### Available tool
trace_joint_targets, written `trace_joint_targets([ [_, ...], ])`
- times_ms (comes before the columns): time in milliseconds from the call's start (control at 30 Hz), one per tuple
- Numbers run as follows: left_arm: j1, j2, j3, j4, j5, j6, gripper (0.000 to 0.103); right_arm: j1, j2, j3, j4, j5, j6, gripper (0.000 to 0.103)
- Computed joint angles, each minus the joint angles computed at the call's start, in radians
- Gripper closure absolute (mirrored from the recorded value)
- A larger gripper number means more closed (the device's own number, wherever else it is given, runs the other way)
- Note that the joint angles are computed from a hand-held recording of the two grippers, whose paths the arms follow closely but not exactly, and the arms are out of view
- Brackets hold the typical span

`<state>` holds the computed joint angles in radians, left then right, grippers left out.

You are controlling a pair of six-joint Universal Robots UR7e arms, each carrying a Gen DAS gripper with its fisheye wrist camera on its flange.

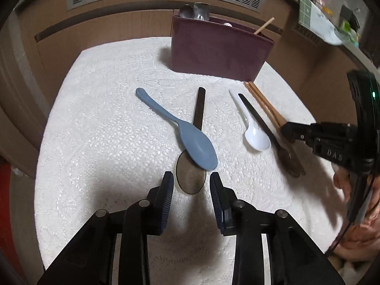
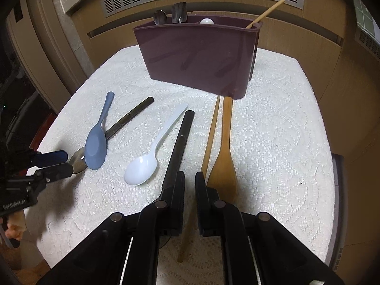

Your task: Organize utensils

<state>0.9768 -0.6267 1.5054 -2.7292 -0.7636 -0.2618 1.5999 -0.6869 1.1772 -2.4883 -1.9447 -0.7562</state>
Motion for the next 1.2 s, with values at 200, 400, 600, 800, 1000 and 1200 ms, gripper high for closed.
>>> trace_joint_targets([
  [200, 0.002, 0.001, -0.004, -0.016, 0.019, -0.004, 0.065, 0.009, 0.053, -0.071, 0.075, 0.003, 0.061, 0.089],
  [400, 0.008, -0.01, 0.014, -0.044, 0.011, -0.007, 0.056, 0.035, 0.105, -0.085, -0.002, -0.066, -0.005, 0.08],
  [600, 0.001, 0.0, 0.037, -0.092, 0.009, 0.048, 0.056, 0.029, 0.048, -0.023, -0.016, -0.023, -0.015, 0.092],
  [800, -0.017, 0.116, -0.052, -0.11, 0.202, 0.198, 0.056, 0.021, -0.045, 0.072, -0.079, 0.069, -0.026, 0.092],
  [1000, -0.034, 0.144, -0.065, -0.231, 0.233, 0.367, 0.069, 0.013, -0.099, 0.114, -0.091, 0.139, -0.031, 0.092],
  [1200, -0.049, 0.061, -0.009, -0.341, 0.123, 0.311, 0.069, 0.009, -0.127, 0.14, -0.144, 0.19, -0.028, 0.092],
])
